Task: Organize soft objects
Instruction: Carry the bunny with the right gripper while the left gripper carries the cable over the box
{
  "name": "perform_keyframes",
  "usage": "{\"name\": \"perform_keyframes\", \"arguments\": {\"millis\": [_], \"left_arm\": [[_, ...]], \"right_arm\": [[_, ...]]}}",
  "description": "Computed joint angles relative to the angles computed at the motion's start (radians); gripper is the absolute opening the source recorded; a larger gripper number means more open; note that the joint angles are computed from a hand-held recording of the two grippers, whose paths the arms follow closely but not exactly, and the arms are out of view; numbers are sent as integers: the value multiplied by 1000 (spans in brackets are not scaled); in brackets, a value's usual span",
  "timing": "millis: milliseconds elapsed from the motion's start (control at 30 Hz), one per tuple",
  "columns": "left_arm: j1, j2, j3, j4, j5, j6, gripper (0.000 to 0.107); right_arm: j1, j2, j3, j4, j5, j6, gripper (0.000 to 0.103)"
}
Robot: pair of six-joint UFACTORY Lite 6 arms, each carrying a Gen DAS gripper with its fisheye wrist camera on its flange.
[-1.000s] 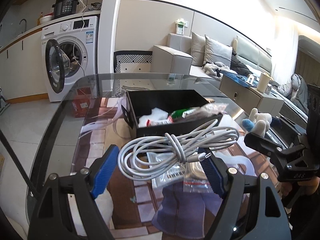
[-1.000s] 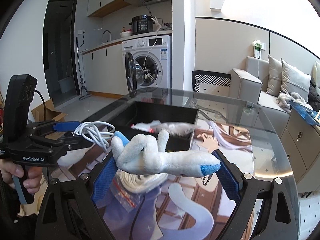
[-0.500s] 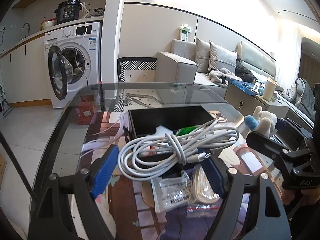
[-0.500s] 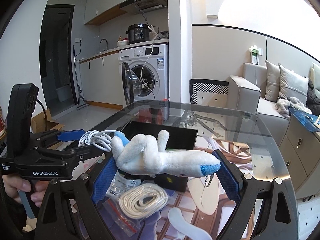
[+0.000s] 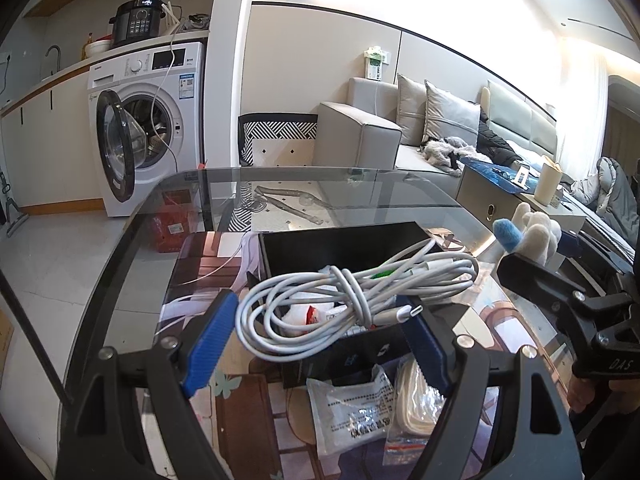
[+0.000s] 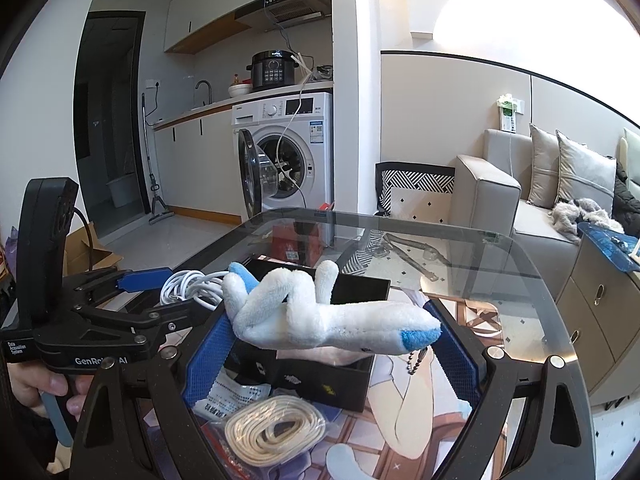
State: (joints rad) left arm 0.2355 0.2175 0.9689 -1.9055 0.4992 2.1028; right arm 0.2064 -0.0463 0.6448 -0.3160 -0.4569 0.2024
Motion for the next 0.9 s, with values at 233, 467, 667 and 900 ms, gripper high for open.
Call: {"name": "perform_keyframes", "arguments": {"millis": [233,467,667,900], "left_arm": [[-13,82,80,20,-28,-53,81],[-26,157,166,65,-51,-141,81],[-21,210,226,95,-61,-212,81],[-20,249,284,125,-68,-264,81]], "right_arm": [[-17,64,49,1,0,-3,93],[-37,177,153,-37,23,22,93],[-22,259,230,-8,44,-21,93],[-13,334,306,-16,73,-30,93]]}}
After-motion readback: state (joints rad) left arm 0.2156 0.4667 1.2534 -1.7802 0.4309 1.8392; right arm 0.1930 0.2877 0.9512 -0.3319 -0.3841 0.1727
